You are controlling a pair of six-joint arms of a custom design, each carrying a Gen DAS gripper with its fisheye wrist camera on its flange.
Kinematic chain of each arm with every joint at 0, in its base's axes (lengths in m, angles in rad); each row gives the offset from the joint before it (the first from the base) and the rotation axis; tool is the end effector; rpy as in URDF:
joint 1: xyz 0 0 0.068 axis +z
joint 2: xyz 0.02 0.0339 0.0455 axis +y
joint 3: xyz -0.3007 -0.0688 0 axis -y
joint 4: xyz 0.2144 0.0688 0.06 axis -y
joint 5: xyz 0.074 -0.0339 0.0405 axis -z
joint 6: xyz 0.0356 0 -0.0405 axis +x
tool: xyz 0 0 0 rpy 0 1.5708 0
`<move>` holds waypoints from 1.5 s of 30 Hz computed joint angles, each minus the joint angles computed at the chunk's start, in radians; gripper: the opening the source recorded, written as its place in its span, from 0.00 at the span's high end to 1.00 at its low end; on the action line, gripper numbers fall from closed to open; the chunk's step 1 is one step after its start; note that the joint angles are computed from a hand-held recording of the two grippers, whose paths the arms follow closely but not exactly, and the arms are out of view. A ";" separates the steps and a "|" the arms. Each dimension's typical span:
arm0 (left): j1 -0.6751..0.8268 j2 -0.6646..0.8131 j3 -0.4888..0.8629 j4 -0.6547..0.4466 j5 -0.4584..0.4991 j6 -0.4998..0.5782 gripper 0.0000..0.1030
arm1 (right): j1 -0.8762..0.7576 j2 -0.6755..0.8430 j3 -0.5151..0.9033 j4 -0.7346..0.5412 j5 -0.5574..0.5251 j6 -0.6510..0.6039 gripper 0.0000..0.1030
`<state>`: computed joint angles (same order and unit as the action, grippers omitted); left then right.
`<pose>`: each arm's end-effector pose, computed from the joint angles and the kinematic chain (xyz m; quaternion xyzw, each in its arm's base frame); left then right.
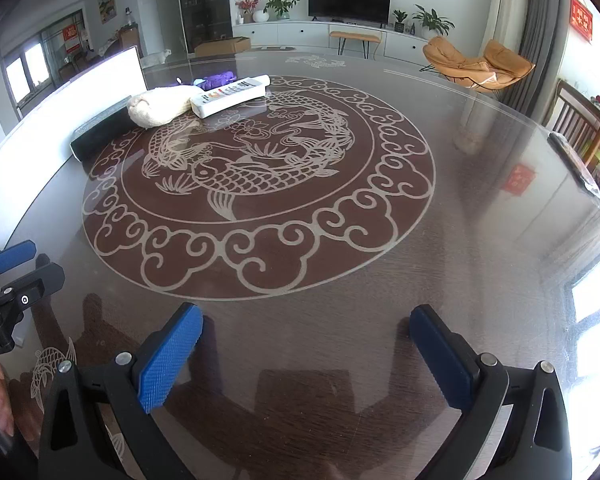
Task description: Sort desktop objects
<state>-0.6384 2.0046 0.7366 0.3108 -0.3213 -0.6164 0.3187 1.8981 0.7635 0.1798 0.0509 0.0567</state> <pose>0.2714 -0.1874 0.1115 -0.0380 0.9415 -0.0516 0.3309 0.3091 0.1001 0.1398 -0.1168 0.9455 0.0327 0.3023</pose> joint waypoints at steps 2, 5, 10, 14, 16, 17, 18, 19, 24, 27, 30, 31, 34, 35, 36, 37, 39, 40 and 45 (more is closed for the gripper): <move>0.007 0.005 0.000 0.001 0.009 -0.007 0.07 | 0.000 0.000 0.000 0.000 0.000 0.000 0.00; 0.001 0.011 0.011 -0.014 -0.002 -0.002 0.07 | 0.000 0.000 0.000 0.000 0.000 0.000 0.00; -0.007 0.020 0.035 -0.046 -0.003 0.013 0.01 | 0.000 0.000 0.001 0.000 0.000 0.000 0.00; -0.009 0.021 0.037 -0.051 -0.007 0.014 0.01 | 0.001 0.001 0.001 0.000 0.000 0.001 0.00; -0.013 0.023 0.044 -0.066 -0.014 0.014 0.01 | 0.001 0.001 0.001 0.000 0.000 0.001 0.00; -0.015 0.025 0.049 -0.073 -0.017 0.015 0.01 | 0.001 0.001 0.001 0.000 0.001 0.001 0.00; -0.017 0.027 0.053 -0.079 -0.019 0.016 0.00 | 0.001 0.001 0.001 0.000 0.001 0.001 0.00; -0.018 0.028 0.057 -0.085 -0.021 0.017 0.00 | 0.001 0.001 0.001 0.000 0.001 0.001 0.00; -0.021 0.032 0.066 -0.099 -0.027 0.018 0.00 | 0.002 0.002 0.001 0.000 0.001 0.001 0.00; -0.022 0.032 0.069 -0.103 -0.029 0.018 0.00 | 0.002 0.002 0.001 0.000 0.001 0.001 0.00; -0.022 0.032 0.069 -0.103 -0.029 0.018 0.00 | 0.001 0.002 0.002 0.000 0.001 0.001 0.00; -0.022 0.032 0.069 -0.103 -0.029 0.018 0.00 | 0.001 0.002 0.002 0.000 0.001 0.001 0.00; -0.022 0.032 0.068 -0.103 -0.030 0.018 0.00 | 0.002 0.002 0.002 0.000 0.001 0.001 0.00; -0.023 0.032 0.069 -0.105 -0.030 0.019 0.00 | 0.001 0.002 0.002 0.000 0.001 0.001 0.00; -0.022 0.033 0.070 -0.106 -0.031 0.020 0.00 | 0.001 0.002 0.002 0.000 0.001 0.001 0.00; -0.023 0.034 0.072 -0.108 -0.032 0.020 0.00 | 0.001 0.002 0.002 0.000 0.001 0.001 0.00; -0.024 0.036 0.074 -0.112 -0.034 0.020 0.00 | 0.001 0.002 0.002 0.000 0.001 0.001 0.00; -0.024 0.036 0.075 -0.114 -0.035 0.020 0.00 | 0.001 0.002 0.002 0.000 0.001 0.001 0.00; -0.024 0.036 0.081 -0.123 -0.037 0.022 0.00 | 0.001 0.002 0.002 0.000 0.001 0.001 0.00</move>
